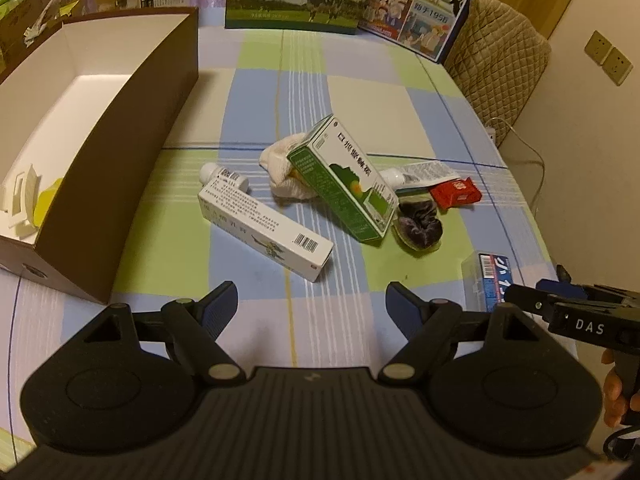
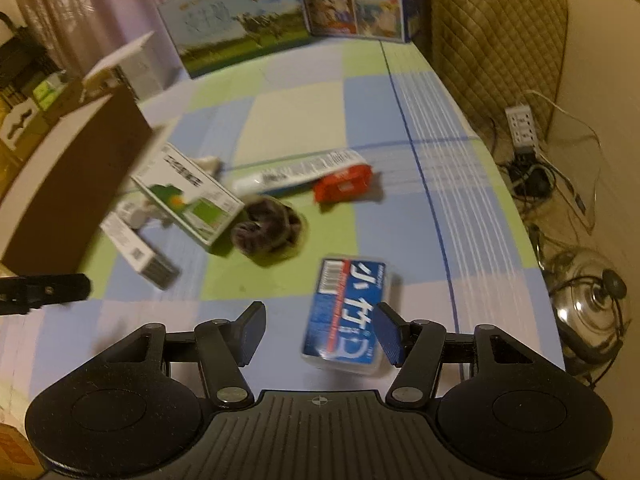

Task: Organize objects
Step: 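Move the right gripper to the blue toothbrush case and grasp it, then grasp the white ointment box with the left gripper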

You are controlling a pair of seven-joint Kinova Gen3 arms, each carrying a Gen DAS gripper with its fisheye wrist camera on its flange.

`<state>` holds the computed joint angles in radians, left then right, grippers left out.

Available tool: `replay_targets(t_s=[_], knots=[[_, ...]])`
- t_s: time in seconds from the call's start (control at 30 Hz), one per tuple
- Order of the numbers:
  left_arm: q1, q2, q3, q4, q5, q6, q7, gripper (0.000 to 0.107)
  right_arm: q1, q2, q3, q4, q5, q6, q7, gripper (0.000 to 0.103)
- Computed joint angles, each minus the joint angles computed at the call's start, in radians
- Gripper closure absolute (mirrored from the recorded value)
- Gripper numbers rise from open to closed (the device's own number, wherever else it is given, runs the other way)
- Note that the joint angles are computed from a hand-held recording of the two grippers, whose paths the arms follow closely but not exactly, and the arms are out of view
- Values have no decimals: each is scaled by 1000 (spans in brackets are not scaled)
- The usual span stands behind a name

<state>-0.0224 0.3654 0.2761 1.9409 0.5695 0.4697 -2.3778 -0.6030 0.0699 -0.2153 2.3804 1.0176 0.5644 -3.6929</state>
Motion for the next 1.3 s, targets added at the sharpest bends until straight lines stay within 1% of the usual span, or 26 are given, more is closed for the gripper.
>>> replay_targets(t_s=[0.2, 0.27, 0.3, 0.43, 0.53, 0.6, 0.73, 0.83, 0.87, 0.93, 1.0, 1.03, 1.13, 1.2, 1.23, 1.27, 1.3], knots=[[58, 29, -42, -6, -69, -49, 105, 29, 18, 68, 44, -5, -9, -47, 13, 47], [69, 43, -47, -13, -97, -62, 145, 29, 32, 95, 50, -20, -41, -49, 50, 47], [74, 50, -50, -18, -111, -66, 167, 29, 23, 104, 69, -21, -40, -60, 54, 47], [98, 81, -55, -44, -165, -80, 246, 27, 13, 141, 115, -18, 0, -102, 37, 47], [115, 112, -56, -76, -202, -76, 303, 25, 6, 163, 134, -25, 17, -106, 50, 47], [131, 132, -59, -95, -230, -84, 334, 21, 1, 172, 147, -22, 37, -107, 52, 47], [168, 175, -68, -139, -287, -104, 399, 21, 5, 183, 159, -18, 83, -102, 53, 48], [233, 213, -114, -184, -346, -110, 478, 21, 24, 183, 167, -13, 113, -117, 49, 48], [263, 225, -139, -201, -371, -108, 512, 21, 31, 182, 167, -11, 117, -121, 52, 48], [291, 252, -160, -234, -411, -101, 557, 22, 41, 180, 169, -7, 133, -131, 47, 48], [322, 269, -189, -255, -453, -100, 604, 25, 51, 178, 170, -1, 153, -144, 36, 48], [319, 275, -189, -262, -468, -93, 615, 32, 54, 177, 170, 2, 165, -149, 27, 48], [258, 285, -136, -270, -478, -67, 601, 47, 68, 174, 166, 6, 181, -156, 19, 48], [232, 280, -118, -260, -479, -65, 588, 69, 83, 171, 163, 6, 176, -166, 31, 48], [222, 276, -115, -254, -481, -62, 583, 74, 87, 171, 164, 5, 176, -171, 36, 48], [214, 272, -114, -246, -482, -62, 578, 82, 93, 170, 164, 4, 171, -175, 48, 48], [206, 267, -114, -238, -482, -61, 576, 85, 98, 170, 163, 2, 164, -179, 65, 48]])
